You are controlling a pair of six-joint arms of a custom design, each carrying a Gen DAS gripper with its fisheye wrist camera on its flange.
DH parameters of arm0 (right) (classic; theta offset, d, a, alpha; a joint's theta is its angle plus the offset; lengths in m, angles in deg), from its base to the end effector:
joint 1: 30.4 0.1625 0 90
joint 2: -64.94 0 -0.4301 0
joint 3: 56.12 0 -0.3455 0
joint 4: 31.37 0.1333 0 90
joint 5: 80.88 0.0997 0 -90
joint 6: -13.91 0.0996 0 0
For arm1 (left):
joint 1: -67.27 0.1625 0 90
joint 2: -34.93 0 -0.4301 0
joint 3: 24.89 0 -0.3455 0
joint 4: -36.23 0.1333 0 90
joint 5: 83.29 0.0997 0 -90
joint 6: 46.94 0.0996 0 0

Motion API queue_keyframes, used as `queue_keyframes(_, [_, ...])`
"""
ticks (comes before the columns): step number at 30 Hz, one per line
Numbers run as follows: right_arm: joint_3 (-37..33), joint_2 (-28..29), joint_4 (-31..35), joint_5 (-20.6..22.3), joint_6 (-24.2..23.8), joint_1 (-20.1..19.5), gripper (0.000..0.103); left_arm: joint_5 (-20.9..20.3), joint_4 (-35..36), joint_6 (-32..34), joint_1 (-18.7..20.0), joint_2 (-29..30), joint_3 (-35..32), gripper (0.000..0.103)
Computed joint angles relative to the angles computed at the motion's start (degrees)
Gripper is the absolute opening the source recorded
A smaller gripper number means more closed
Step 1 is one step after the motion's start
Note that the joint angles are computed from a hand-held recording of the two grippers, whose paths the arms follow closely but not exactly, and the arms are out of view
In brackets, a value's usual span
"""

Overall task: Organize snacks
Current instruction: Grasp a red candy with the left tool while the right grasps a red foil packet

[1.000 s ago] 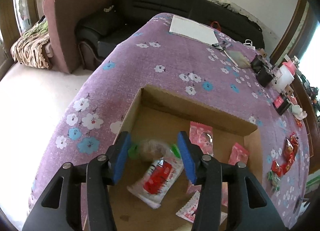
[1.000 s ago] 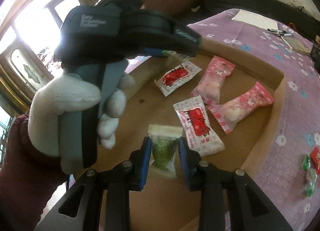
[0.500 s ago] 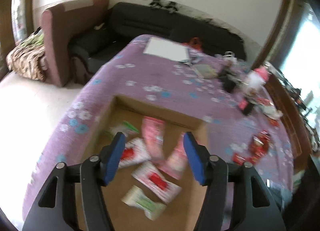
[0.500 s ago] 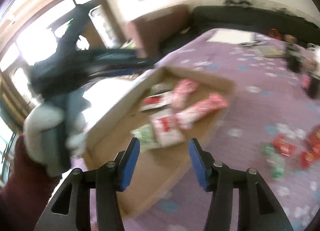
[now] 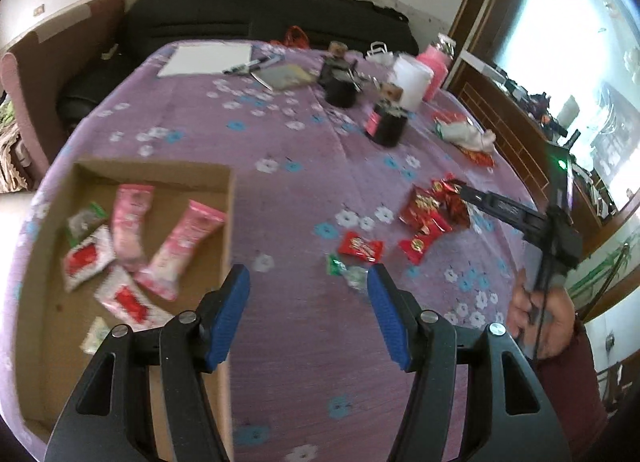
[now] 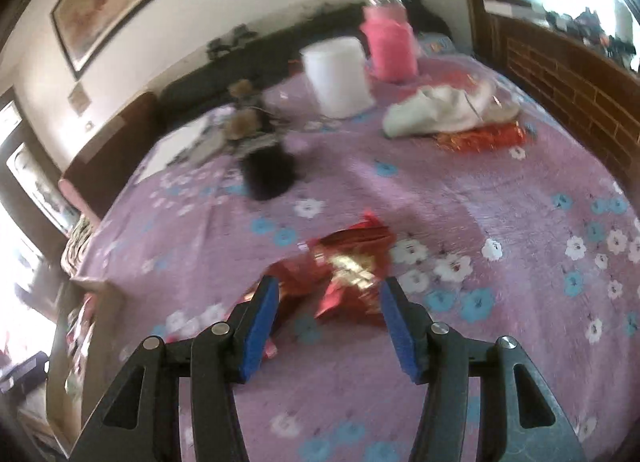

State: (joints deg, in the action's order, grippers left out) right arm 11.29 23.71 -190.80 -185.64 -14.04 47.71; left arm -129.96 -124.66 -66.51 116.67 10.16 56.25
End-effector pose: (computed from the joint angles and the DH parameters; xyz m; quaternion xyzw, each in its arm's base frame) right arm -0.0535 -0.7778 0.2917 0.0819 -0.9195 0.3029 0.2368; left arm -0.3002 -0.6601 0.0099 0.1224 0.9149 -0.2852 0.2580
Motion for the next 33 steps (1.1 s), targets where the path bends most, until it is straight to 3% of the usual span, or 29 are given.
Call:
queue_keyframes(4, [-5.13,4.28,1.27,-3.14,-1.38,0.38,0.056,-0.18,3.43,0.28,-0.69,3.02,-4.32,0.06])
queue_keyframes(5, [-6.19,5.01,1.97,-3.77,-1.6,0.42,0.052,-0.25,3.8,0.55,-0.89,3.52,-4.89,0.06])
queue_keyframes(6, [-7.22,6.08,2.67,-4.94,-1.51,0.57,0.042,-0.35,4.57,1.13,-1.07,4.36,-6.08,0.06])
queue_keyframes(10, [-4.28,3.98,3.61,-4.8,-0.38,-0.13,0.04,-0.5,7.41,3.57,-1.62,7.98,-11.06,0.06])
queue_keyframes(14, [2.17,-1.75,8.2,-1.99,2.44,-1.61,0.04,0.46,10.64,8.35,-1.8,13.68,-18.75,0.06])
queue_keyframes(19, [8.14,-4.98,2.39,-0.16,-0.62,-2.92,0.041,5.71,15.1,17.18,-2.02,22.38,-31.57,0.06])
queue_keyframes(22, [7.47,-5.46,4.59,3.91,0.92,-4.26,0.041,8.58,19.12,21.63,-1.75,27.97,-41.3,0.06])
queue_keyframes(29, [7.52,-5.94,5.0,6.23,0.97,-4.9,0.041,7.49,29.56,20.95,-0.86,34.93,-55.58,0.06])
queue_keyframes(31, [7.96,-6.13,4.53,6.33,0.87,-4.97,0.041,7.55,27.02,23.14,-1.22,34.43,-53.12,0.054])
queue_keyframes(32, [8.18,-6.19,4.24,6.26,0.72,-4.95,0.041,4.82,26.95,22.25,-1.05,33.0,-51.04,0.028])
queue_keyframes(33, [8.47,-6.39,4.07,6.31,0.51,-5.04,0.041,3.89,28.55,20.51,-0.99,32.7,-51.24,0.016])
